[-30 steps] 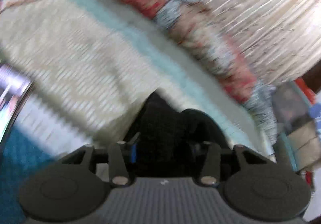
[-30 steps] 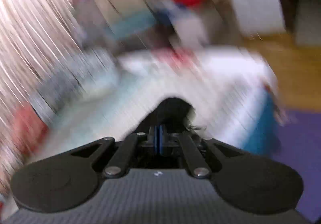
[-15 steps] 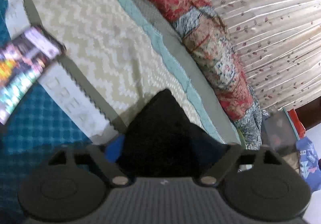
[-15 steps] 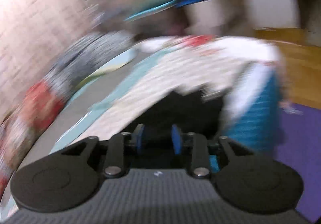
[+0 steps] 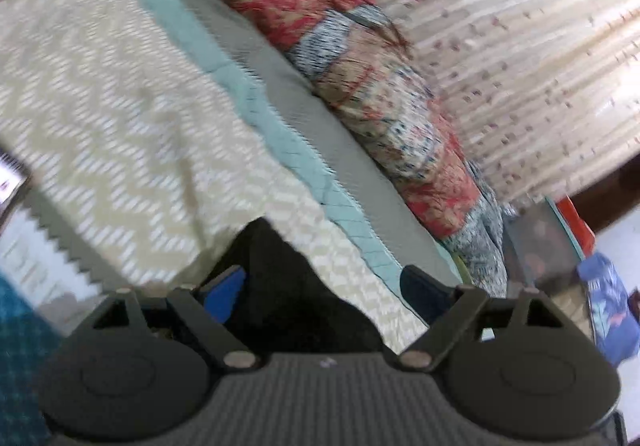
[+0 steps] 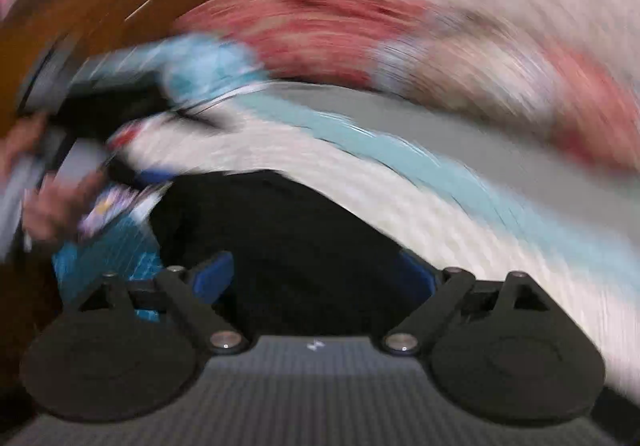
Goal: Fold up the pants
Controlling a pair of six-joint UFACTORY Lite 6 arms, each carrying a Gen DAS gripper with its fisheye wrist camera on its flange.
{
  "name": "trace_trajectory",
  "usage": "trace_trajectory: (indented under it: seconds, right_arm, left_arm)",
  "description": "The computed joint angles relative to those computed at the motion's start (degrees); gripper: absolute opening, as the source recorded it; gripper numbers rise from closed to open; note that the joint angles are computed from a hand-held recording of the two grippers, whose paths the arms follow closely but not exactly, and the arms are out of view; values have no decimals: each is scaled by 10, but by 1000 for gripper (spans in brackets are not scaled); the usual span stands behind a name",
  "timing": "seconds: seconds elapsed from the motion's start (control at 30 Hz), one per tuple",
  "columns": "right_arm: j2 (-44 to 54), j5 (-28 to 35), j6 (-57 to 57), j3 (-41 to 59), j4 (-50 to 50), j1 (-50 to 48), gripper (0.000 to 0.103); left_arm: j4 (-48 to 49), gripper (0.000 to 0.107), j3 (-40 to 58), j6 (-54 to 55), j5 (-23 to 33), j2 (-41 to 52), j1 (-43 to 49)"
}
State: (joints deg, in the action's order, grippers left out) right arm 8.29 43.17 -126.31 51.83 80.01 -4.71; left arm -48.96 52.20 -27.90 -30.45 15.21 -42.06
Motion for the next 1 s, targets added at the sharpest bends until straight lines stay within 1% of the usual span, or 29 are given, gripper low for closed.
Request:
trace_trajectory:
  seconds: [0.03, 0.07, 0.1, 0.13, 0.17, 0.2, 0.23, 0.27, 0.3, 0.33, 0.4, 0.47, 0.53, 0.57, 0.6, 0.63, 0.67, 0.7, 0.73, 0.77, 0.8, 0.83, 0.9, 1.0]
  right_arm:
    - [12, -41, -54, -3, 44, 55, 90]
    - [34, -92, -85, 5, 77, 113, 87]
    - [67, -139, -91, 32, 86, 154, 57]
    - [108, -174, -74, 71, 72, 183, 26]
    - [145, -192, -33, 114, 40, 196, 10]
    - [185, -185, 27, 165, 32, 191, 9]
    - [213, -154, 87, 214, 38, 164, 9]
    - [234, -108, 147, 258, 35, 137, 9]
    - [248, -86, 206, 300, 18, 116, 9]
    - [248, -73, 263, 325, -12, 102, 9]
    - [271, -52, 364, 392, -57, 85, 9]
    - [280, -47, 414, 417, -71, 77, 9]
    - [278, -64, 447, 425, -82, 83, 9]
    - [297, -78, 452, 446, -76, 84, 9]
    - [295, -91, 455, 443, -74, 92, 9]
    - [269, -98, 472, 416, -78, 80, 9]
    - [249, -97, 470, 393, -78, 72, 9]
    - [239, -103, 460, 380, -71, 75, 9]
    - [229, -104, 455, 371, -69, 71, 9]
    - [236, -97, 453, 386, -70, 60, 9]
    - [220, -74, 454, 381, -74, 38, 9]
    - [213, -61, 446, 377, -59, 33, 9]
    - [190, -21, 405, 366, -34, 17, 9]
    - [112, 37, 310, 288, 31, -10, 10]
  left_arm:
    - [-7, 86, 3, 17, 0, -3, 0]
    - [-28, 86, -4, 38, -11, -12, -7]
    - [-37, 86, -28, 40, -30, -31, -13]
    - [-52, 86, -56, 36, -55, -54, -24]
    - [-60, 86, -94, 18, -81, -82, -36]
    - [-63, 86, -122, 0, -99, -101, -45]
    - [-70, 86, -148, -18, -118, -117, -58]
    - [-79, 86, -168, -37, -135, -124, -72]
    - [-80, 86, -176, -55, -143, -121, -80]
    - [-69, 86, -178, -86, -152, -106, -86]
    - [-14, 86, -166, -165, -160, -59, -84]
    - [27, 86, -128, -224, -157, 5, -84]
    - [71, 86, -84, -272, -157, 66, -83]
    - [88, 86, -57, -283, -151, 96, -83]
    - [95, 85, -32, -283, -140, 121, -81]
    - [87, 74, 0, -268, -121, 147, -80]
    - [71, 61, 28, -241, -99, 169, -77]
    - [61, 31, 50, -219, -82, 187, -72]
    - [67, 7, 61, -220, -74, 200, -66]
    - [83, 7, 59, -244, -74, 205, -60]
    - [92, 6, 45, -272, -89, 200, -62]
    - [84, 6, 23, -276, -106, 181, -70]
    - [23, 6, -40, -235, -139, 111, -108]
    - [-43, 6, -157, -267, -221, -1, -199]
